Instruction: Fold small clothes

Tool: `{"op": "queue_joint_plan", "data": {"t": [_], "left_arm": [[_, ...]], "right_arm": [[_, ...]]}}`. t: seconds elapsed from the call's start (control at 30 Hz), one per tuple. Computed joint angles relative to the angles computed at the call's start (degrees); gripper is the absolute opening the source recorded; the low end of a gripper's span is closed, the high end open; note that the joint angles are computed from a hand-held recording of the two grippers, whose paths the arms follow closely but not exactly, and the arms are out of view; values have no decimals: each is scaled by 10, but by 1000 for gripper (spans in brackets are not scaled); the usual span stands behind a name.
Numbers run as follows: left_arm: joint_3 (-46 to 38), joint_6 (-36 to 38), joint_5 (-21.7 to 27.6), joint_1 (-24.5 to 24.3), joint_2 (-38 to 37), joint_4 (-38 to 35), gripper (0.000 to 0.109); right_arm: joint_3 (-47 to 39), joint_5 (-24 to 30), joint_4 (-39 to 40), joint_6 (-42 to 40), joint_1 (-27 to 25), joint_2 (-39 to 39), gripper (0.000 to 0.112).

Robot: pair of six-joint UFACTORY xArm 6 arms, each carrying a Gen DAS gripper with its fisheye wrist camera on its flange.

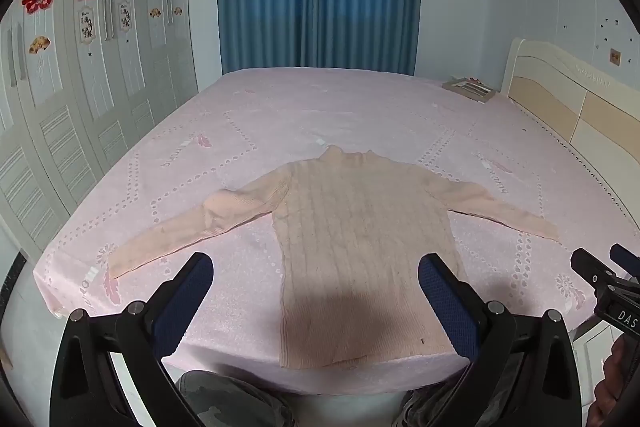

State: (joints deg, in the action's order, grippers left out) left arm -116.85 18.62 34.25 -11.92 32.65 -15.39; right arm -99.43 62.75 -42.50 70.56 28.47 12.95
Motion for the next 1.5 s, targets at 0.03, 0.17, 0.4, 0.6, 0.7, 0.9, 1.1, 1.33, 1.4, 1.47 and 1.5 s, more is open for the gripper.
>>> {"op": "queue_joint_plan", "data": {"t": [0.03, 0.17, 0.4, 0.6, 0.7, 0.9, 1.1, 1.33, 1.4, 1.47, 1.5], "left_arm": [[0, -1, -1, 0, 1, 0, 103], [4, 1, -7, 1, 0, -8, 103], [2, 2, -3, 4, -1, -13, 103], [-2, 1, 4, 6, 0, -17, 103], [-6, 0, 6, 7, 1, -16, 103], [-7, 0, 6, 7, 1, -17, 103], [-3, 0, 3, 7, -2, -17, 103], [1, 4, 4, 9, -6, -23, 103], [-2, 4, 6, 9, -5, -23, 103], [0, 4, 4, 9, -5, -23, 103], [1, 4, 3, 10, -6, -23, 103]], "right_arm": [[2, -1, 0, 1, 0, -1, 102], [-4, 3, -2, 1, 2, 3, 102], [-10, 4, -4, -1, 4, 7, 102], [-20, 6, -5, -1, 7, 11, 102], [-24, 9, -4, -3, 8, 12, 102], [-25, 8, -4, -4, 9, 13, 102], [-24, 6, -5, 0, 12, 10, 102], [-26, 8, -5, -1, 14, 10, 102], [-29, 9, -5, -2, 14, 12, 102], [-28, 9, -6, 1, 16, 11, 102], [-28, 9, -7, 2, 16, 11, 102]]}}
